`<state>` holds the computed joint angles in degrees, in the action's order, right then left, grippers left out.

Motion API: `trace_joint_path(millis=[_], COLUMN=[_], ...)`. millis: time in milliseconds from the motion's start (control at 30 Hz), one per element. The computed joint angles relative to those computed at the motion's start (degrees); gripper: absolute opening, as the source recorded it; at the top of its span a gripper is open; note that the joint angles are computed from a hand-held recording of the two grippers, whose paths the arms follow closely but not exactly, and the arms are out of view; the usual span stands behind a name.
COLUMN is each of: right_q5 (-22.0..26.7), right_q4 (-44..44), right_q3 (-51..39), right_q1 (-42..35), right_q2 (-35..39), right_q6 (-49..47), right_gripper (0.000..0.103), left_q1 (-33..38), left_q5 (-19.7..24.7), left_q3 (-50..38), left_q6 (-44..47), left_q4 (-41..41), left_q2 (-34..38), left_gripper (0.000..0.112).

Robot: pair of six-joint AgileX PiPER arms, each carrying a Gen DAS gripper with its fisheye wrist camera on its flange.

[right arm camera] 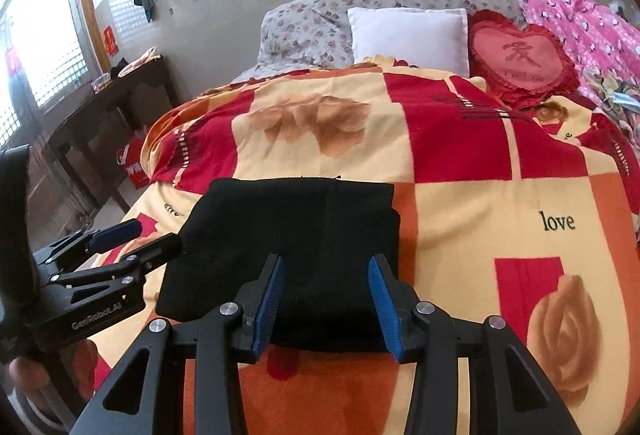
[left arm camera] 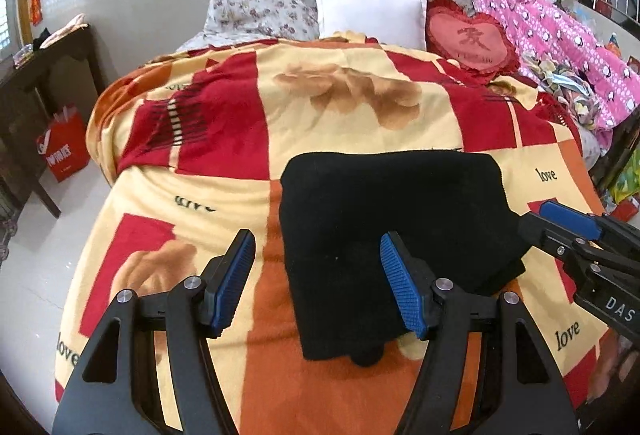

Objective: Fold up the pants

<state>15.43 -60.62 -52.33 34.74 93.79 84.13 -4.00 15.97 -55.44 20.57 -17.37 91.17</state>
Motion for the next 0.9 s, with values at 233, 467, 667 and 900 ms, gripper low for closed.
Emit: trace_joint_path(millis=[233,467,667,900], right_q5=[1.29,1.23,1.1,0.81], right_q4=[2.19,2.53,2.89,3.76], right_q3=[0.92,1.89,2.22,2.41], right_q1=[1.94,2.99,3.71,3.65], right_q2=[-1.42,-2.35,-2.6,-2.44], right_q6=[-1.24,-0.64,-1.19,-1.66], right_gripper=[0.044,0.045,0.045,0.045], left_q1=[0.2,0.14,-0.1,-0.43], left_q5=[-1.02,-1.61,-2.2,-2.83], left_q3=[4.02,6.23,7.99,8.93], left_q6=[0.85,0.15,-3.07,-3.86], left_q4=[-1.23,-0.78,2.32,3.28], left_q2=[-4.33,-6.34,-7.58,-8.43], left_gripper=[0.065,0.065,0.065,0.065])
